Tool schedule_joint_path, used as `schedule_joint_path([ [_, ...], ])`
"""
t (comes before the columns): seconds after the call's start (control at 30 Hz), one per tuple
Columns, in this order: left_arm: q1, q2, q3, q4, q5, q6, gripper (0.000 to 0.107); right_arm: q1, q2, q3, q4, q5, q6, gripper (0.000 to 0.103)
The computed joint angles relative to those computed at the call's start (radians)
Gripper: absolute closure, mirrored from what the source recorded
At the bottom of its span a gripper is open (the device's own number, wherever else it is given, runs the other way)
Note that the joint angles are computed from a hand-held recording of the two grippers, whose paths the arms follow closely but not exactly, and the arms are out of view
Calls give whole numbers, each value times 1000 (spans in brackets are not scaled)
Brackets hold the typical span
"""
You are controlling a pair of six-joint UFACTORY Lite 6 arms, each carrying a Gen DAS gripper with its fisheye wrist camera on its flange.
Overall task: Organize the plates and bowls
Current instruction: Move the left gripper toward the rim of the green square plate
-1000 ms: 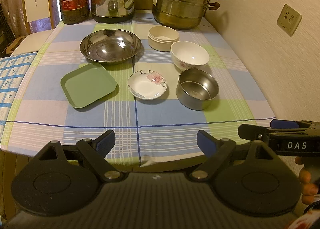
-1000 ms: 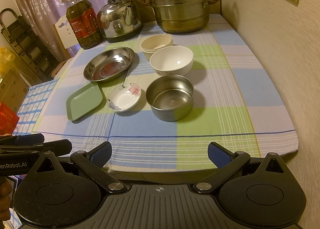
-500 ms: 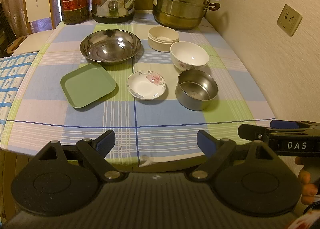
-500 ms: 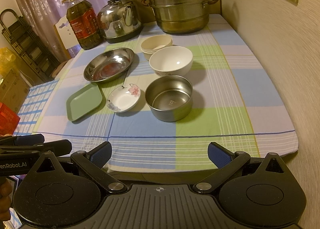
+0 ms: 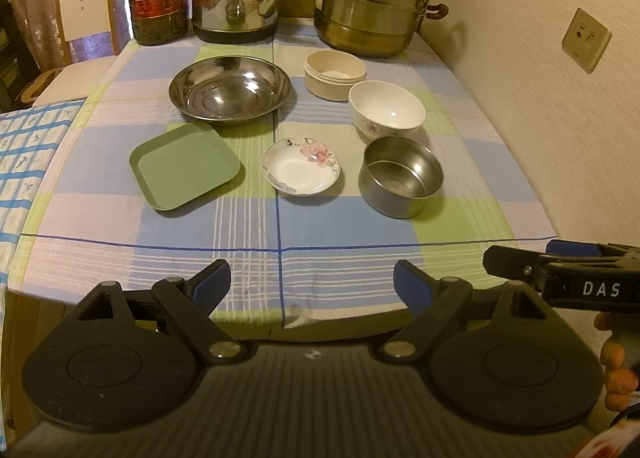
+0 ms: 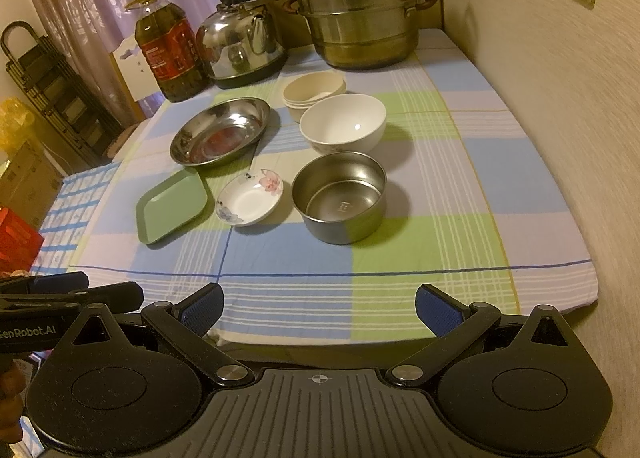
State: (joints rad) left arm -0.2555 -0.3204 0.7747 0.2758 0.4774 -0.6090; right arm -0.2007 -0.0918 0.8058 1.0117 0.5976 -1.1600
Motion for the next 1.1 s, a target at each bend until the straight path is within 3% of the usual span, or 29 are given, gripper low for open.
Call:
schedule_joint_path([
  [0.5,125,-86,-54,-94,58,88,20,4,60,8,56,31,-31,1],
  [0.73,314,-34,-18,-343,12,424,22,10,100,35,123,26,-20,1],
  [0.93,504,116,62,-586,-1,796,22,102,188,106,192,5,37,1],
  [1.1,621,275,182,-724,-17,1073,22,240,245,170,172,-100,160,1],
])
